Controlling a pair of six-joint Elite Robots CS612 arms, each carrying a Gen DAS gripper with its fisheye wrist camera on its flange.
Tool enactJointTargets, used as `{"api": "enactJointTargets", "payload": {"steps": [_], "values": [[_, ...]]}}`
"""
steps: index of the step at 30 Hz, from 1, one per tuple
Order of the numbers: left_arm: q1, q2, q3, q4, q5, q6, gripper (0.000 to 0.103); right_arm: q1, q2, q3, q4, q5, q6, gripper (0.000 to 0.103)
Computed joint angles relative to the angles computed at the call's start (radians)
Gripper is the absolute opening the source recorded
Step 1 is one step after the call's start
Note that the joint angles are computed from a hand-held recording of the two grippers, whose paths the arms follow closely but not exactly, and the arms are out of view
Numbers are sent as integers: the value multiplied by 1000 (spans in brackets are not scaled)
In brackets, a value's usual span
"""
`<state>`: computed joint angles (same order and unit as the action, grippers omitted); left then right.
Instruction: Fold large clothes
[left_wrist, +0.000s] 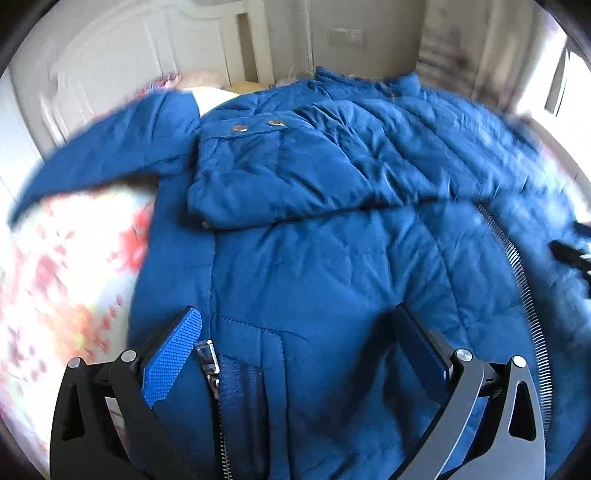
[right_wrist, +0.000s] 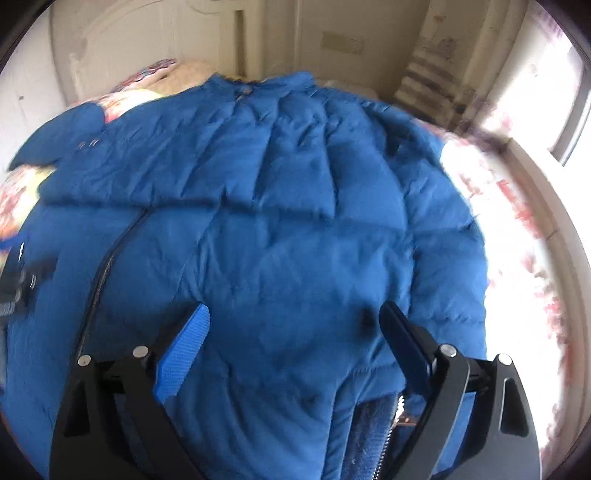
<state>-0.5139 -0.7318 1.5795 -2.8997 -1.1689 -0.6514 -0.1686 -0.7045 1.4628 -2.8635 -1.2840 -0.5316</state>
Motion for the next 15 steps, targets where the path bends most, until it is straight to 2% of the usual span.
{"api": "enactJointTargets", "payload": {"steps": [2,4,5,7,8,12,15], "values": [[16,-12,36,-109,-20,-39,99,15,-4,-4,-33,42,-2,92],[58,-21,79,-280,-107,-104,99,38,6,-28,-70,84,-9,92],[76,-24,93,-331,-125,-144,99,48,15,-44,-81,96,-13,92],[114,-33,129,-422,-108,-252,99,69,38,-81,-100,107,-15,92],[144,-38,152,-476,-94,-314,99,83,58,-112,-93,92,-11,92],[246,-63,211,-530,-47,-524,99,114,129,-221,-4,21,-18,91],[330,-68,230,-535,-52,-639,98,110,136,-230,30,49,0,91]]}}
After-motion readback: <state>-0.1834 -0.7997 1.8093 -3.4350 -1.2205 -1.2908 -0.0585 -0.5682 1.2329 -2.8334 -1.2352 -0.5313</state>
